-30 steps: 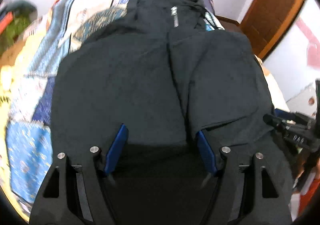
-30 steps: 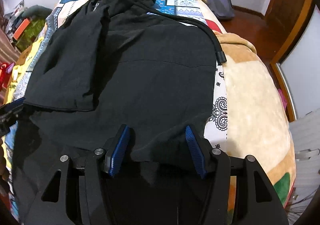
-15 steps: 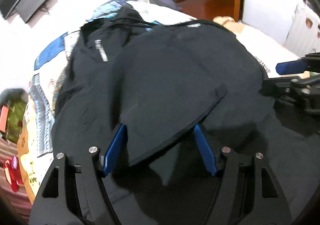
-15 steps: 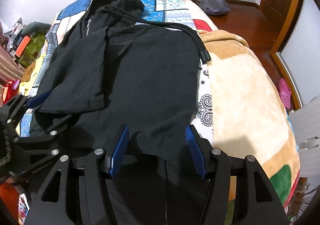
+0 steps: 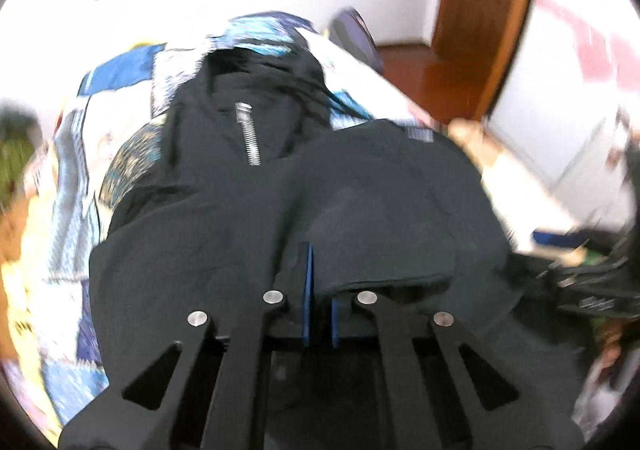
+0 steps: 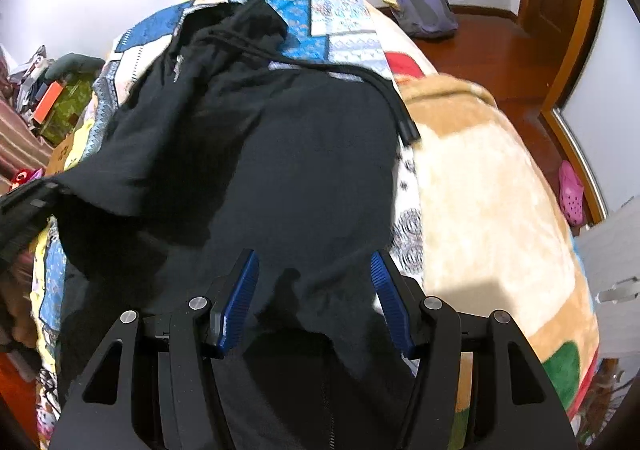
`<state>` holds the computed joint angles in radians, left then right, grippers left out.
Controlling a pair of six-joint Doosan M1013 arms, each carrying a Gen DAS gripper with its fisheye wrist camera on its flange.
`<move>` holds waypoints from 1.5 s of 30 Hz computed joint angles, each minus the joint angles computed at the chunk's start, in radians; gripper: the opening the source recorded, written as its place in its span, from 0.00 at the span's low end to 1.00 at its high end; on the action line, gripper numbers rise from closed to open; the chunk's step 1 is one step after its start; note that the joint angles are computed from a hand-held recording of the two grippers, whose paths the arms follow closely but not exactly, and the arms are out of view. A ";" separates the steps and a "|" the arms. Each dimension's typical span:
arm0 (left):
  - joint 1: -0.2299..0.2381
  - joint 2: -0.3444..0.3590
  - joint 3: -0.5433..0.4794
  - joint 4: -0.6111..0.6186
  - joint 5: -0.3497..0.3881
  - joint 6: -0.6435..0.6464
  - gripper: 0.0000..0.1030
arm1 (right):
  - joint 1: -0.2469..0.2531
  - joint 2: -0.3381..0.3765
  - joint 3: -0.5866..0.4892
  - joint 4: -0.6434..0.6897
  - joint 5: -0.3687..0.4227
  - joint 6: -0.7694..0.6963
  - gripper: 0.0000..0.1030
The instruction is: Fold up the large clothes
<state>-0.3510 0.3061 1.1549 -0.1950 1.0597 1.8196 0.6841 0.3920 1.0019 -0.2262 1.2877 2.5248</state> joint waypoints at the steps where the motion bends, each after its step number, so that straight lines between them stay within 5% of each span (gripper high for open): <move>1: 0.029 -0.008 -0.005 -0.052 -0.002 -0.007 0.05 | 0.001 0.005 -0.011 -0.004 0.000 -0.005 0.53; 9: 0.153 -0.068 0.052 -0.163 -0.046 -0.007 0.05 | 0.020 0.087 -0.143 -0.015 0.033 -0.095 0.53; 14: 0.195 -0.073 0.119 -0.184 -0.001 -0.007 0.06 | 0.021 0.145 -0.195 0.061 0.103 -0.144 0.53; 19: 0.218 -0.073 0.191 -0.149 0.037 -0.062 0.14 | 0.036 0.164 -0.212 0.039 0.148 -0.172 0.54; 23: 0.252 -0.084 0.234 -0.157 0.022 -0.107 0.30 | 0.032 0.160 -0.207 0.049 0.151 -0.163 0.54; 32: 0.261 -0.084 0.197 0.032 0.012 -0.170 0.32 | 0.034 0.164 -0.240 0.026 0.165 -0.175 0.54; 45: 0.205 0.027 -0.078 -0.018 -0.007 -0.074 0.54 | -0.016 0.224 -0.447 -0.096 0.101 -0.223 0.54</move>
